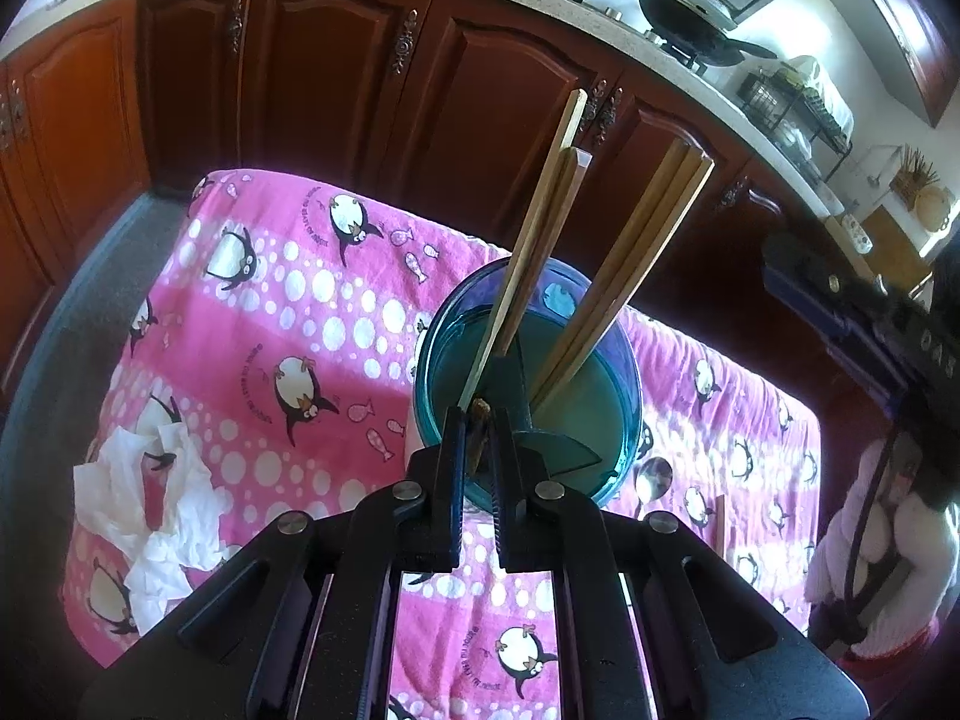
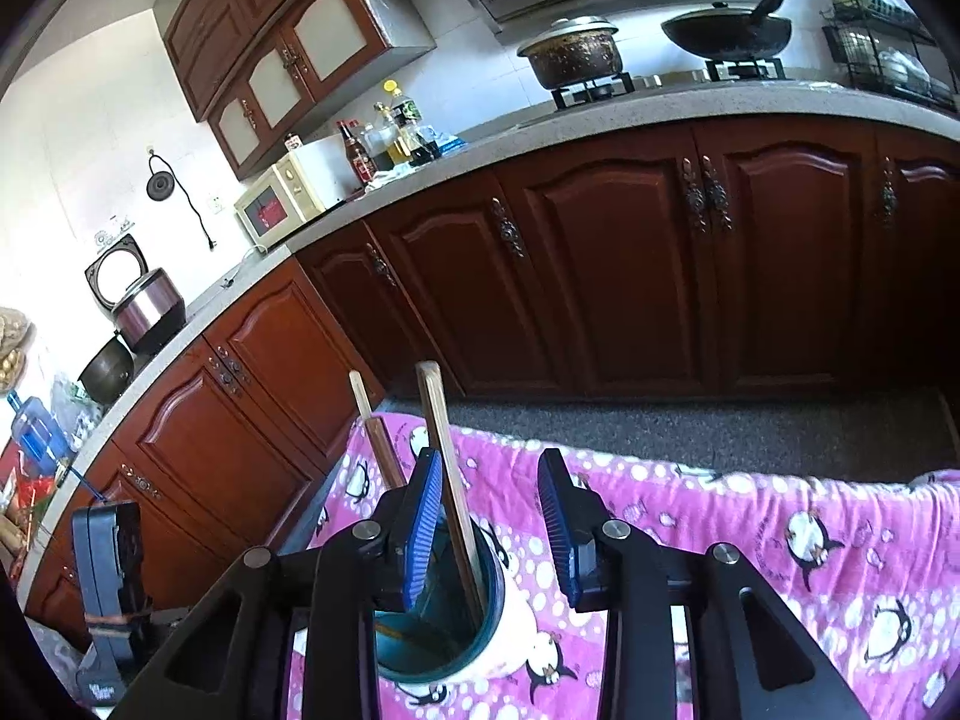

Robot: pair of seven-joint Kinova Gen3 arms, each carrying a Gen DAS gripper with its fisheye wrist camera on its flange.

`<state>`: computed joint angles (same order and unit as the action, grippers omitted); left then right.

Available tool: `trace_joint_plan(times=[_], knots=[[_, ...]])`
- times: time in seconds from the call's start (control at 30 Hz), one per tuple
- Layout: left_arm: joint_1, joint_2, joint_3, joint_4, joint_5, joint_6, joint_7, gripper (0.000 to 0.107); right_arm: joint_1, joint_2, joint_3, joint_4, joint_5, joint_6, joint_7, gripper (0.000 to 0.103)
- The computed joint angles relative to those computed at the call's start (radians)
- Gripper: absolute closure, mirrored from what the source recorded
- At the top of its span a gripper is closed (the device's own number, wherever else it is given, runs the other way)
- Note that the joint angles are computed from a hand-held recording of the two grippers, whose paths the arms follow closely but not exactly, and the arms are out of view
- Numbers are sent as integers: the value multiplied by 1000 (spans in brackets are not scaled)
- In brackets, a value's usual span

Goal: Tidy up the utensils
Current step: 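Open both tools to release the chopsticks into the holder, then lower the left tool onto the metal spoon while the right tool grasps a chopstick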

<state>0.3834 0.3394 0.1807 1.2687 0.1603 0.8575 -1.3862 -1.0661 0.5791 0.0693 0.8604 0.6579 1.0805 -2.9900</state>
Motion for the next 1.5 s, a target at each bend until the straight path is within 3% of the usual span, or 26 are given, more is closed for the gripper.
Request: trace_joint_plan(times=[0.2,0.43,0.77,0.97,1.3,1.5], knots=[[-7,-8,0,13,11,-2,3,87,-26,-32,-8,51,19,13,-38,71],[-8,-24,0,24,10,0,5,82,-51,-77,-27,120,60,35,-110,71],[44,-112,-12,76,-94,-29,76,73,-84,-119,-71,174,104,102,-178,71],[85,-151,2,115,-159,-59,121,63,-125,-135,-97,191,125,188,-234,68],[176,-175,33,158,-290,-94,181,60,-196,-165,-155,224,145,354,-343,64],[179,-162,61,145,-235,-68,116,60,-219,-204,-191,294,141,404,-448,63]])
